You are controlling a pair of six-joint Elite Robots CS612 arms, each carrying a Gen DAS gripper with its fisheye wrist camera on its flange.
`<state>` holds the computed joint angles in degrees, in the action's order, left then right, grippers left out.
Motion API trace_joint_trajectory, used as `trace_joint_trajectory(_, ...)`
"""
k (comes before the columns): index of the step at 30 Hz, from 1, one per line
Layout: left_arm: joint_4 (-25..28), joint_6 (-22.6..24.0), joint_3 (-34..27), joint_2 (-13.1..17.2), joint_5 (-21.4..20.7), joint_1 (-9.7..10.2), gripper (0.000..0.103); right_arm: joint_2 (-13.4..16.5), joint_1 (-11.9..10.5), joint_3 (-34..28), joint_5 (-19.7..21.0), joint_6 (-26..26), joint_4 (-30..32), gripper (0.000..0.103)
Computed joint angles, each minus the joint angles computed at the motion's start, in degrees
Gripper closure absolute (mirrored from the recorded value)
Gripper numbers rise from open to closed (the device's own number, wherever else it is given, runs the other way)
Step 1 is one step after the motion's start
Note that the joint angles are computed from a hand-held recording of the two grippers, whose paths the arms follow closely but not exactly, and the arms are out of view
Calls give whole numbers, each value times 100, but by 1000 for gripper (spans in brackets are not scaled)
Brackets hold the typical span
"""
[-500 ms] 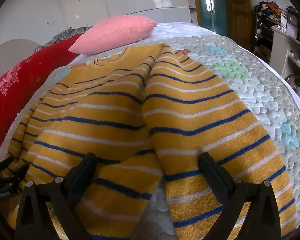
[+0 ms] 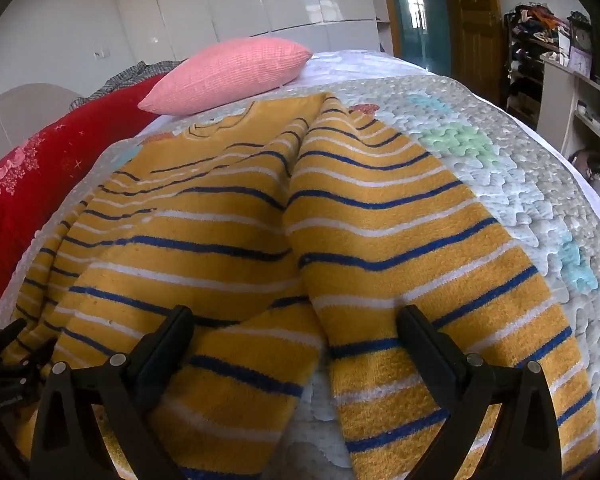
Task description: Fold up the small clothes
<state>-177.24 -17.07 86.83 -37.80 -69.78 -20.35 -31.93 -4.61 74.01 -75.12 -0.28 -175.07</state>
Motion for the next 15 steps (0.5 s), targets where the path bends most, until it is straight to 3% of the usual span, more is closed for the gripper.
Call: trace_joint_trajectory(15, -13, 7, -15, 16, 11, -5, 0, 5, -8, 36, -2, -2, -81, 0)
